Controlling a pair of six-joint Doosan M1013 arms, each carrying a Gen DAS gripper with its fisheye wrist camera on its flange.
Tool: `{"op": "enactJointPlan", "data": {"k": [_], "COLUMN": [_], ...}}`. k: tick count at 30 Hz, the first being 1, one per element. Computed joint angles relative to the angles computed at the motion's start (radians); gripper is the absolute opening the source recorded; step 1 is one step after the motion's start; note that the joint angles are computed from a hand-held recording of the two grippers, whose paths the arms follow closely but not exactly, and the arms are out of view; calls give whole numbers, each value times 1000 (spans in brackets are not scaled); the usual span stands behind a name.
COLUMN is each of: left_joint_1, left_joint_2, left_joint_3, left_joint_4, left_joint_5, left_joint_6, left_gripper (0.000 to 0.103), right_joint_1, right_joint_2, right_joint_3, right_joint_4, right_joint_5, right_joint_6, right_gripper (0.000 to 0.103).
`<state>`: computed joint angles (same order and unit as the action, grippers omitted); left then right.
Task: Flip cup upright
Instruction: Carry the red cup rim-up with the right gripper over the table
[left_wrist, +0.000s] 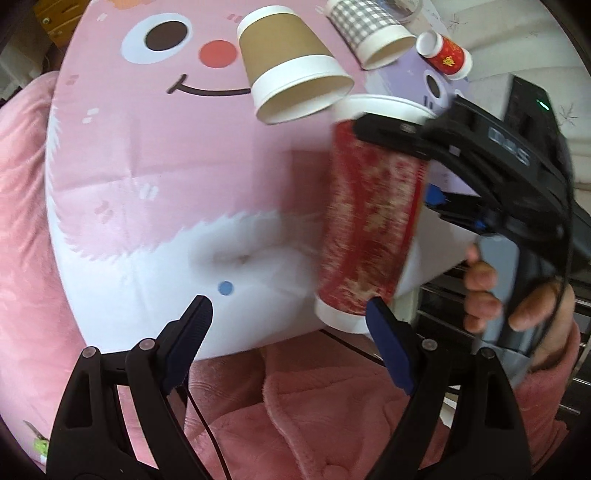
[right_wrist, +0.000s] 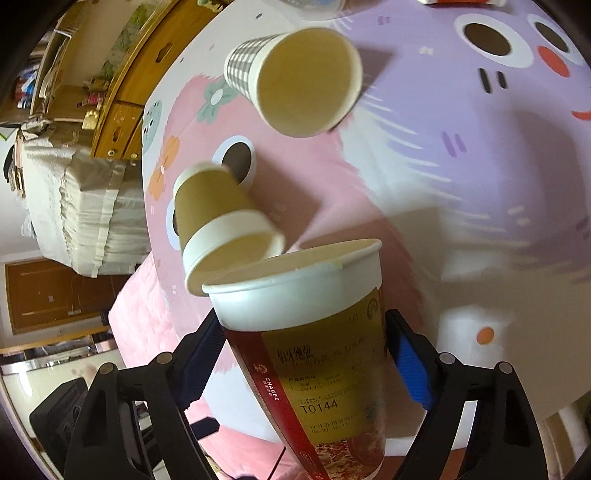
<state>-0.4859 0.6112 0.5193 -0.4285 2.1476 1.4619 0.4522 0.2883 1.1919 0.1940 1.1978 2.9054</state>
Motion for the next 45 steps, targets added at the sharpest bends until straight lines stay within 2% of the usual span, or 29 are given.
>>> {"op": "enactJointPlan", "data": {"k": [5,11,18,21,24,28,33,38,42,45], "left_joint_1": [5,12,28,36,41,43,52,37,24,16], "left_joint_2": [4,20,41,61,68,87,100,55,28,11], "left_joint_3": [7,-17,-43,-79,-87,-120,-149,-79,-37,-11], "left_joint_4": [76,143,139,142,157,199,162,151,137,131], "left_joint_5": [-32,-78,-138,-149,-187,-198,-186,-221,-237,-250], "left_joint_6": [20,40,40,55,75,114,110,150,167,180], "left_gripper": [83,83,83,83,83,83,83,83,83,83], "right_joint_1": [12,56,163,214,263,302,325,326,306,308], "right_joint_2": [-41,-80,-67,-70,-81,-90,-90,-95,-103,-110], "right_joint_3": [33,24,-31,-11,35,73,83,93,92,102], "right_joint_4": [-76,-308,-722,-893,-1030,-1115,-1148,-1131,-1023,-1004], "right_joint_5": [-15,23,146,154,123,121,130,137,131,132], "right_joint_6": [64,160,107,74,97,166,168,198,194,210], "right_gripper": [84,84,84,84,84,83,83,85,90,94]}}
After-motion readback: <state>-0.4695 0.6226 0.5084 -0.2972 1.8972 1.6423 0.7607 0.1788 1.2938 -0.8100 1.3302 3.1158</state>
